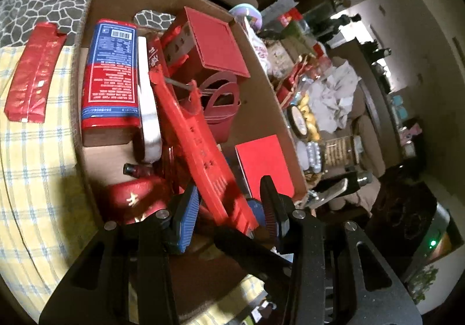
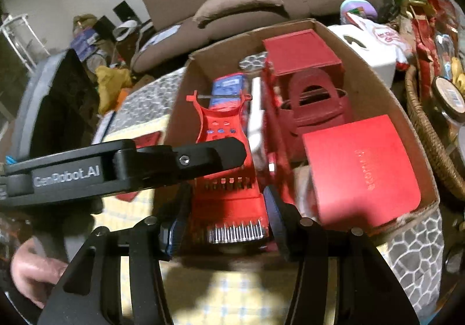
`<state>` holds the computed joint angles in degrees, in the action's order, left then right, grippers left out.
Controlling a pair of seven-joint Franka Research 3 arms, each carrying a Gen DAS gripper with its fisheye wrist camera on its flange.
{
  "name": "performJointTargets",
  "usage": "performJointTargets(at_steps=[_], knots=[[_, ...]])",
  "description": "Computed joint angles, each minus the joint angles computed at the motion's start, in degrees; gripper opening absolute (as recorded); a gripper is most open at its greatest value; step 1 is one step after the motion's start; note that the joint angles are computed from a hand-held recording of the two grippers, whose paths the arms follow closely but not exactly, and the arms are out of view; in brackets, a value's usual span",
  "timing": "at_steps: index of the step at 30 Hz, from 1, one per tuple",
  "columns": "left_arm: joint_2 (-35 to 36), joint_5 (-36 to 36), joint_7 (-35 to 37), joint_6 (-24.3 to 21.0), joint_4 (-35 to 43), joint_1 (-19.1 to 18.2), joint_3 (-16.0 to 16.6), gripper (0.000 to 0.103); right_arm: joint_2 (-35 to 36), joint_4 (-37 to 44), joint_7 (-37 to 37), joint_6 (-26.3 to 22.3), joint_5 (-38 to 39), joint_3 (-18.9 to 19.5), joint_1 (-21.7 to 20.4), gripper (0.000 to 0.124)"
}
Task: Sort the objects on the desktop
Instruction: 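Carry the grater-peeler into the box with the right gripper while the left steadies it, then open the right gripper and move both grippers toward the red tote bag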
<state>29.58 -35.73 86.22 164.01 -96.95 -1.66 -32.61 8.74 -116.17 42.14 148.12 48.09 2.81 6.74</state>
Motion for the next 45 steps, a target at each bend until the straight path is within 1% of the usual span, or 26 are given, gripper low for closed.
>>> performJointTargets(at_steps=[1,2,3,4,5,6,7,12,15,17,21,23,25,27,29,30,33,36,38,40,45], knots=[[-0.1,-0.1,0.0,0.2,0.0,0.1,-0.1,0.043,0.4,0.0,0.2,1.2,-0.7,0.0,0.3,0.052],[-0.2,-1.2,1.2,1.1,-0.4,1.0,-1.2,0.048,0.8,0.1,0.3,1.9,-1.1,0.0,0.4,0.052],[-0.7,-2.5,2.8,2.4,-1.3,2.2,-2.5,0.051,1.5,0.4,0.9,2.5,-1.9,0.0,0.5,0.052],[-1.5,-2.1,2.5,2.9,-2.0,1.9,-1.9,0.062,2.2,0.8,1.4,2.8,-2.4,0.0,0.5,0.052],[-2.8,-0.8,1.0,3.1,-2.9,0.9,-0.3,0.069,2.9,1.1,1.9,2.9,-2.8,0.1,0.5,0.052],[-3.9,0.0,0.2,3.1,-3.7,0.6,0.6,0.069,3.4,1.2,2.1,3.7,-3.2,0.3,0.5,0.052],[-4.7,0.2,0.0,2.9,-4.4,0.8,0.8,0.069,3.4,1.0,2.2,4.6,-3.7,0.5,0.7,0.051],[-8.9,-3.0,1.9,3.7,-8.3,2.8,0.4,0.069,3.9,0.9,7.6,5.7,-9.9,0.0,1.7,0.050],[-11.1,-5.0,3.3,3.4,-10.0,2.5,1.4,0.069,3.7,0.9,8.1,5.4,-10.5,0.5,1.2,0.058],[-12.6,-5.8,4.2,3.2,-11.3,1.8,2.5,0.069,3.0,0.6,8.0,5.2,-9.3,0.8,0.7,0.060],[-15.8,-5.7,3.7,2.7,-14.2,-0.9,5.9,0.071,0.7,-0.5,7.5,4.8,-7.4,0.8,0.4,0.061],[-17.9,-6.1,3.7,2.8,-16.3,-1.9,7.3,0.077,-0.5,-1.2,7.8,4.9,-7.6,0.6,0.7,0.064],[-19.5,-6.7,3.9,2.8,-18.0,-3.0,8.7,0.079,-1.8,-2.0,7.9,5.0,-8.1,0.3,1.1,0.068],[-21.7,-5.4,2.4,2.3,-20.2,-4.5,10.7,0.081,-3.1,-2.9,8.3,5.1,-8.7,0.1,1.5,0.071],[-23.6,-5.1,1.6,2.1,-22.3,-5.8,12.3,0.087,-4.4,-3.8,8.6,5.0,-8.8,-0.1,1.9,0.075],[-24.7,-5.7,1.9,2.3,-23.4,-6.3,12.9,0.087,-5.0,-4.2,8.5,4.9,-8.8,-0.2,2.1,0.078],[-27.8,-6.1,1.8,2.5,-26.7,-8.2,15.0,0.091,-7.1,-5.8,8.6,4.9,-9.1,-0.5,2.7,0.079],[-30.9,-2.7,-1.0,2.6,-30.0,-10.2,17.3,0.094,-9.0,-7.2,8.8,4.6,-9.0,-0.8,3.3,0.079],[-33.2,-1.7,-2.1,2.9,-32.5,-11.4,18.7,0.100,-10.0,-8.0,8.8,4.6,-9.1,-1.0,3.7,0.080],[-34.8,-0.8,-3.1,3.2,-34.3,-12.5,20.1,0.102,-11.4,-9.1,9.2,4.8,-9.7,-0.9,4.4,0.081],[-39.4,3.0,-7.4,3.2,-39.6,-14.3,23.2,0.103,-13.4,-11.0,9.8,5.1,-10.5,-0.7,6.1,0.082]])
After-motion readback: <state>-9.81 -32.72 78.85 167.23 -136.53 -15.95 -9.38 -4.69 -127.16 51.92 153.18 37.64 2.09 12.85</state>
